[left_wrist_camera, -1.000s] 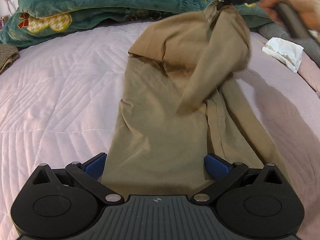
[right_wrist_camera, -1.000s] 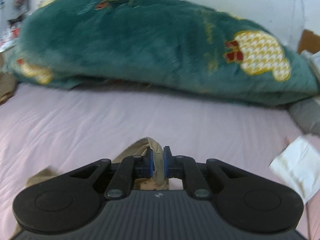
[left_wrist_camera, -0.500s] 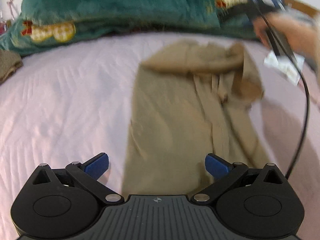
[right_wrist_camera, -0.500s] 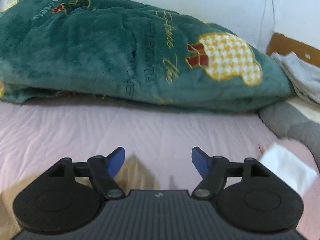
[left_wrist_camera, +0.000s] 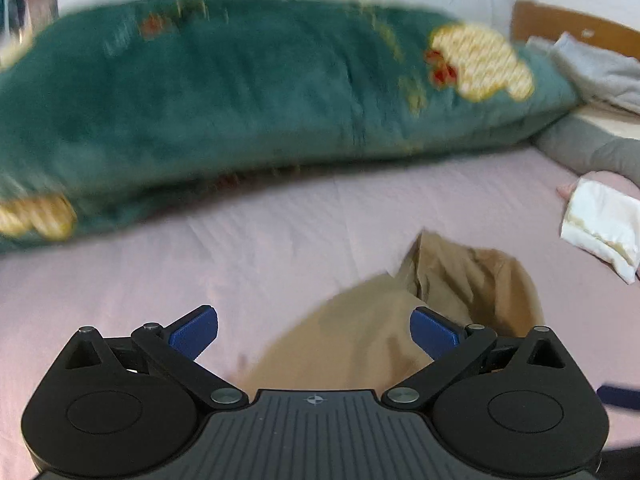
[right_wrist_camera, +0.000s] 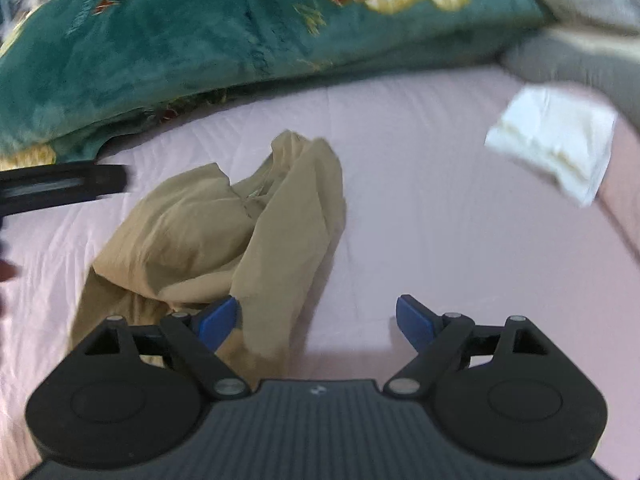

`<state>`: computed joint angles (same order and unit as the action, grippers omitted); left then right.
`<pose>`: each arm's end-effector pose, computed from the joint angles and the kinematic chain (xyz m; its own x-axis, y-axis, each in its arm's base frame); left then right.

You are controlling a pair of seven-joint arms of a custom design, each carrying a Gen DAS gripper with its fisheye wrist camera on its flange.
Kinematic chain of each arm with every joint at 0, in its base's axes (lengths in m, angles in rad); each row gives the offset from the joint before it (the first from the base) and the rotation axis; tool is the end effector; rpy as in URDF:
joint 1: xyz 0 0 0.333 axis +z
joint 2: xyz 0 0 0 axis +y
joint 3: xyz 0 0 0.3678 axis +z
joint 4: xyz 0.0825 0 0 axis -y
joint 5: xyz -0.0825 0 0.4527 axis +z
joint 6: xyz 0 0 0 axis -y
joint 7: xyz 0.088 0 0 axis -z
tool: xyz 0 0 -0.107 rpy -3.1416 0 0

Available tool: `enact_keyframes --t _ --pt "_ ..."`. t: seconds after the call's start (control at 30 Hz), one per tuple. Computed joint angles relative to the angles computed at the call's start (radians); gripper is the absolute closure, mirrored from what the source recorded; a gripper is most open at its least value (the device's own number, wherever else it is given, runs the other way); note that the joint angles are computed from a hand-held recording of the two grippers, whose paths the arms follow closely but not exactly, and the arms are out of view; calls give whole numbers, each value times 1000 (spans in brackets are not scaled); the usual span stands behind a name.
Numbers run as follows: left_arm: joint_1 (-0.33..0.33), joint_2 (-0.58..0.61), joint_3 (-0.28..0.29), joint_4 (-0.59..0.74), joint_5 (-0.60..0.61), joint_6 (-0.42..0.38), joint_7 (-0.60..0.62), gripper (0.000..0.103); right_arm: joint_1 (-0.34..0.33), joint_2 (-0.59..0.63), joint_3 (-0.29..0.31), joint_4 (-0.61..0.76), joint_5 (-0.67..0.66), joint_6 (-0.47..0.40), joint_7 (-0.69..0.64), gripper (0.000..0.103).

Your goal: Fold clothes

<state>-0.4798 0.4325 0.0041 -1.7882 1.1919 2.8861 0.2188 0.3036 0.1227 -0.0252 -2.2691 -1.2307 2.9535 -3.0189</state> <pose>0.6441 -0.3929 0.3650 -0.1849 -0.9822 -0.0333 -0.6438 0.1467 -0.7510 0.5547 0.2238 0.3388 -0.1899 -0.9684 -0.1618 -0.7368 0.2495 -0.6284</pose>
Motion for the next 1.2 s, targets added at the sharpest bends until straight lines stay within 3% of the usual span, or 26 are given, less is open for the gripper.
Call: enact_keyframes --t 0.07,0.13,0.2,0.3,0.4,0.43,0.53,0.63,0.7,0.77,0.87,0.97,1.07,1.1,1.17,1.2 --pt "28 64 -43 57 -127 -19 102 0 1 22 0 23 8 2 -19 16" --pt "-12 123 -30 125 -167 -136 173 0 7 41 0 40 32 -6 -64 15" --pt "-40 174 -16 173 -180 -195 230 0 17 55 -7 47 42 -11 -96 15" --pt "-55 204 12 183 -187 -149 229 4 32 67 -27 47 13 -5 -81 15" --pt "-65 213 53 168 -170 -42 175 38 35 80 -47 47 -14 47 -52 15" --pt "-63 212 62 160 -174 -3 169 56 38 86 -56 54 -34 63 -38 15" --pt "-74 216 107 150 -191 81 152 75 45 100 -59 73 -30 51 -71 15" --pt "-80 243 144 191 -233 93 183 89 53 107 -66 88 -34 25 -87 15" --pt "-107 261 195 233 -227 71 188 90 54 109 -71 95 -51 23 -83 16" --pt "-97 281 203 287 -245 33 214 91 55 120 -74 109 -75 10 -85 16" --pt "-122 312 269 368 -201 -41 164 91 65 138 -77 138 -127 -90 -74 18" --pt "-73 327 219 431 -216 -142 234 90 65 136 -66 161 -152 -268 -86 18" --pt "-59 265 212 350 -161 -63 177 80 35 121 -50 165 -81 -370 -137 18" --pt "-57 231 205 303 -143 -34 168 77 21 95 -48 140 -72 -348 -112 18" --pt "-58 154 192 196 -98 15 160 54 -10 21 -37 59 -85 -219 -43 18" --pt "-57 111 184 137 -70 34 163 48 -26 -15 -32 20 -98 -147 -6 16"
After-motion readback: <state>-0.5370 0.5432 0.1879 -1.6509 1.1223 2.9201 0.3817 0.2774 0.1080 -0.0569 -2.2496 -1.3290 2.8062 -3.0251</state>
